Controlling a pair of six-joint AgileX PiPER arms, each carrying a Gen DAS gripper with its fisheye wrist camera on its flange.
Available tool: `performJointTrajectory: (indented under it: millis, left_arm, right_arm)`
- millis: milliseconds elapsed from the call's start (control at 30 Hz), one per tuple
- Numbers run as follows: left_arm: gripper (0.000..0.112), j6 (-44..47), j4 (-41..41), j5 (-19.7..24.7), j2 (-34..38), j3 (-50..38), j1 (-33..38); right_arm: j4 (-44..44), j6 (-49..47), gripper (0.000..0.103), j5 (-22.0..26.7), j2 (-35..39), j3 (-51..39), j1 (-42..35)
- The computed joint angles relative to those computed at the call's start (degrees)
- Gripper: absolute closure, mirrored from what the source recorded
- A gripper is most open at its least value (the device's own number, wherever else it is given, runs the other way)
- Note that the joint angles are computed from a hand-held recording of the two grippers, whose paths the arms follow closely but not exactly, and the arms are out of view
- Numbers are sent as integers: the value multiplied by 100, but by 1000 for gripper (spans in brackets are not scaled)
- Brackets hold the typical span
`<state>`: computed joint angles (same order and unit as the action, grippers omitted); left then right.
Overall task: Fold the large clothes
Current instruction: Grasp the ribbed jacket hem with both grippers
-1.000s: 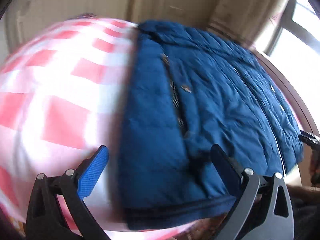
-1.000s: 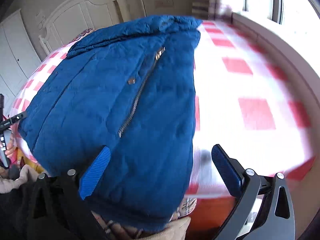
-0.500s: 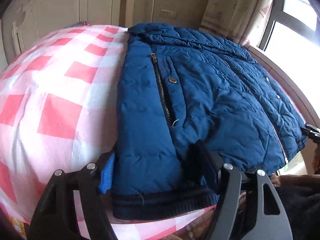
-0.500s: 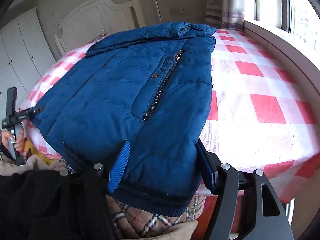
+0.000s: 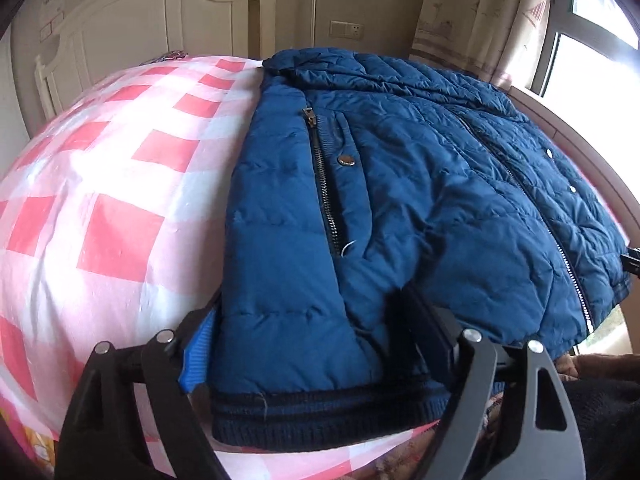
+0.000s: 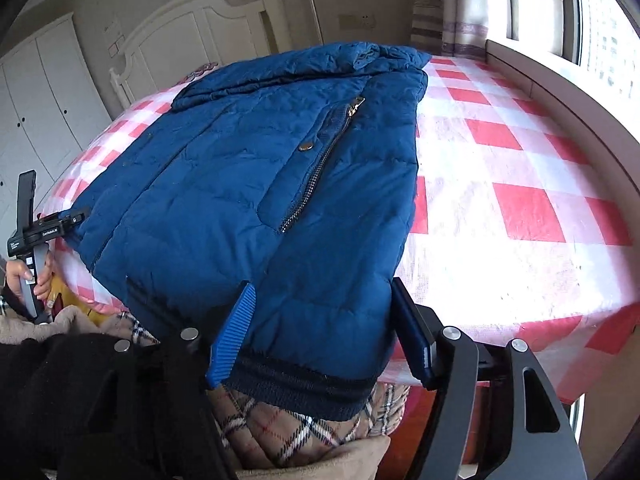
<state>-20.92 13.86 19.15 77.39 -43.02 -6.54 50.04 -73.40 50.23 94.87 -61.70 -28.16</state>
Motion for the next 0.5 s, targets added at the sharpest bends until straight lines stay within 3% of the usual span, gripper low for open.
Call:
performJointTrajectory:
  millis: [133,267,400,433,500]
  left_arm:
    - [47,486,-429,-22,-77,11,41]
    - [47,134,-99,-124,-113,98,-15]
    - [46,-570,340,83,51,-178,-110]
    - [49,-558,353,154,194,-368,-129]
    - [68,-129,59,377,578,-858,-134]
  right_arm:
    - [477,-455,32,-596,-199,462,176]
    - [741,-820,32,-678,-163,530,176]
    - [1275,-1184,32,-783,-66,586,184]
    - [1290,-1078,32,-851,-39,549,257]
    - [1322,-770,33,-991,96,371,446]
